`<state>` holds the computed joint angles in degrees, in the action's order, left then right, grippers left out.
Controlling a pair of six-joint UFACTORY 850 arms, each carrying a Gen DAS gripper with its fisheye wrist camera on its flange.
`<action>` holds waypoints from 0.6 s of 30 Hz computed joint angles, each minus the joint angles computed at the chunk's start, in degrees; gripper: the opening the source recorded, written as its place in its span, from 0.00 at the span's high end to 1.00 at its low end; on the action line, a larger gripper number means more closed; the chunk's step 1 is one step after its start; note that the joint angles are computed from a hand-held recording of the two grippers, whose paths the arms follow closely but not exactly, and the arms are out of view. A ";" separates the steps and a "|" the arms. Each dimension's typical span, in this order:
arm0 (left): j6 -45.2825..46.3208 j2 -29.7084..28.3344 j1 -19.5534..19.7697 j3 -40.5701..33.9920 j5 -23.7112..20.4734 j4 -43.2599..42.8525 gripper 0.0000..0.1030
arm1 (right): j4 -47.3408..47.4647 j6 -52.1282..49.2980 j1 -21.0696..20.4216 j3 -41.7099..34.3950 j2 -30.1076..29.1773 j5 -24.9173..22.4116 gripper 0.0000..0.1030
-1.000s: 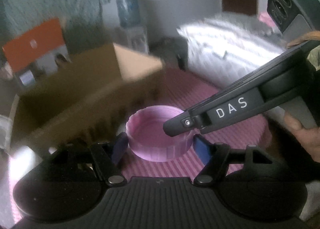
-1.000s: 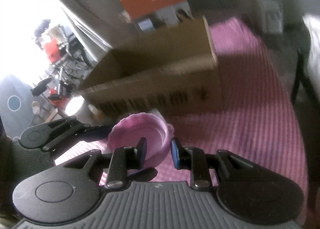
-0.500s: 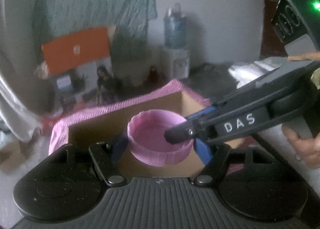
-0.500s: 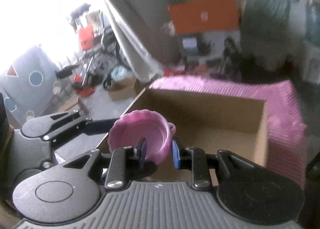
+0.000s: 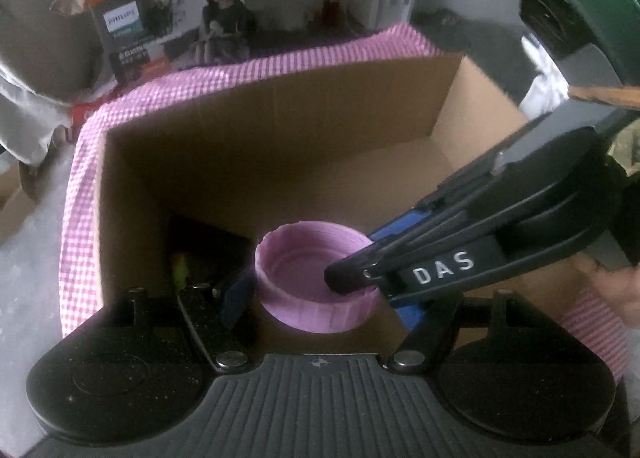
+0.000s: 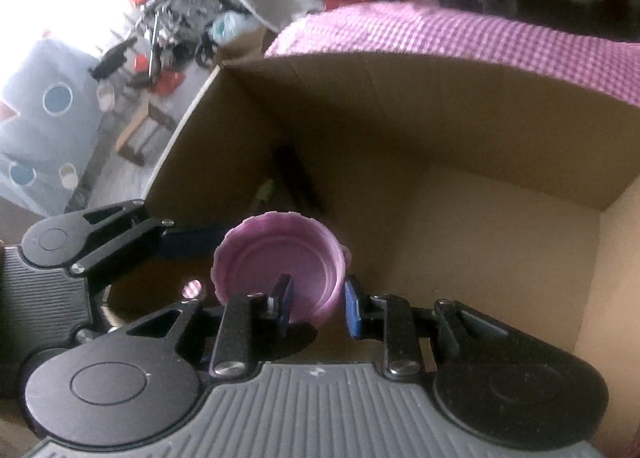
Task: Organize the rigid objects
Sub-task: 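Carry the pink bowl into the box and lower it, then open the right gripper to release the pink bowl in the box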
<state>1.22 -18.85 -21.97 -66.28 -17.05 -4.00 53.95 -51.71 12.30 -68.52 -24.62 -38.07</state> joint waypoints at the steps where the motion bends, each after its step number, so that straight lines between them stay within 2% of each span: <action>1: 1.48 -0.46 0.21 -0.39 -0.73 -1.48 0.29 | -1.39 1.07 -0.05 -0.79 -0.63 -0.63 0.71; 4: 6.39 -1.51 1.02 -1.46 -3.18 -6.23 0.29 | -4.64 3.12 0.07 -1.88 -1.90 -2.02 0.71; 8: 11.71 -1.67 1.96 -1.54 -5.00 -11.76 0.26 | -7.27 4.56 -0.10 -3.93 -4.10 -6.28 0.71; 11: 11.16 -0.94 1.78 -0.70 -4.23 -11.38 0.24 | -7.59 4.84 0.00 -3.87 -4.13 -6.84 0.68; 13: 9.46 -0.23 1.43 -0.26 -3.77 -10.02 0.24 | -6.93 4.52 -0.09 -3.55 -3.76 -6.39 0.58; 18: 7.09 3.68 0.56 2.80 0.43 -9.14 0.20 | 1.48 -2.92 -1.90 0.67 0.83 -3.40 0.57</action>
